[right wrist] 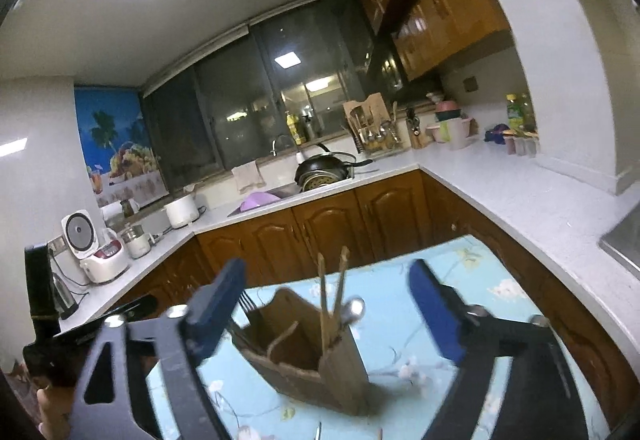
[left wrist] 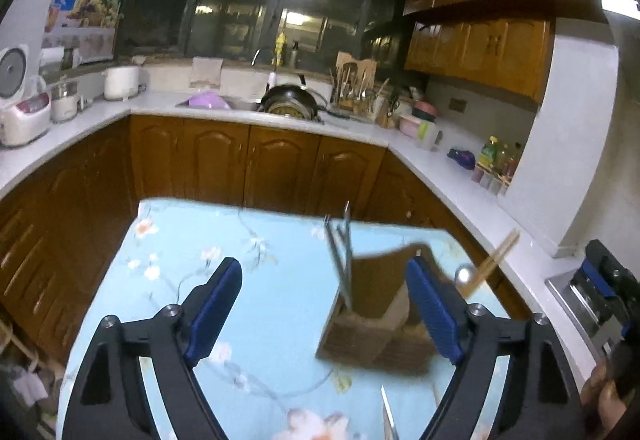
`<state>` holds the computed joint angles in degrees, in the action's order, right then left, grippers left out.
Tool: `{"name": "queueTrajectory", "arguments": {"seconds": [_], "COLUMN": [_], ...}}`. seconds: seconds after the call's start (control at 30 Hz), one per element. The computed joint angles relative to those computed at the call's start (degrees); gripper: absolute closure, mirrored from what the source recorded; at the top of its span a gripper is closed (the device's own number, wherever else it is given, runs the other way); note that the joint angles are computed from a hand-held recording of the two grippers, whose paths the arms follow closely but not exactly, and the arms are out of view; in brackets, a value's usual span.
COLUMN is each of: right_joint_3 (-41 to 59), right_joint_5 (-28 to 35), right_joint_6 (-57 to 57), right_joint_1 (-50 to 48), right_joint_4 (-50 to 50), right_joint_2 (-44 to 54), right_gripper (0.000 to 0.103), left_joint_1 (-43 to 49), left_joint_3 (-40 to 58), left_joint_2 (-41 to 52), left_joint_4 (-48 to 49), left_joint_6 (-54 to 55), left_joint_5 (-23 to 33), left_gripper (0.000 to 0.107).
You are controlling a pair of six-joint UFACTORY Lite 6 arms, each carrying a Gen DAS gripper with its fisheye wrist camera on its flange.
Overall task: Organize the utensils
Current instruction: 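Move both open grippers back over the remaining utensils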
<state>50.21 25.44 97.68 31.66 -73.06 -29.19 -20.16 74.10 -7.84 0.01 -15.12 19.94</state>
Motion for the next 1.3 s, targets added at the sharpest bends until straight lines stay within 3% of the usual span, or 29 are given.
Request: {"name": "queueTrajectory", "arguments": {"seconds": [0.3,0.6,0.7,1.0,1.3], "right_joint_3": [-14.2,-24.3,-27.2,-32.5,-34.6], "right_joint_5": [7.3,26.1,29.6,30.9,25.9], "right_joint_6": [-2.4,8.4,11.9,17.3,16.3], "right_joint_1": [7.4,27.5,32.8,38.3,34.4], "right_joint_4": [8.6,8.0,8.6,10.1,11.0], "right_joint_2": [-12.7,-21.5,-22.2,-22.9,-23.5], "right_gripper": [0.006,0.006,0.006,0.006,0.006], "left_joint_1": [-1.4,-6.7,-9.1,-17.2,-17.8], "left_joint_3": [-22.6,-29.6,-31.1,-31.3,-29.6], "left_joint_2": [-18.1,-26.4,-26.4,-22.7,-15.3], "left_joint_4": [1.1,6.6,8.4,14.4,12.0], "left_joint_6": [-5.1,-13.1,-15.1,-23.4,-21.3], "left_joint_5": [3.4,9.8,10.6,11.5,7.6], "left_gripper": [0.02,0.02,0.02,0.02,0.02]}}
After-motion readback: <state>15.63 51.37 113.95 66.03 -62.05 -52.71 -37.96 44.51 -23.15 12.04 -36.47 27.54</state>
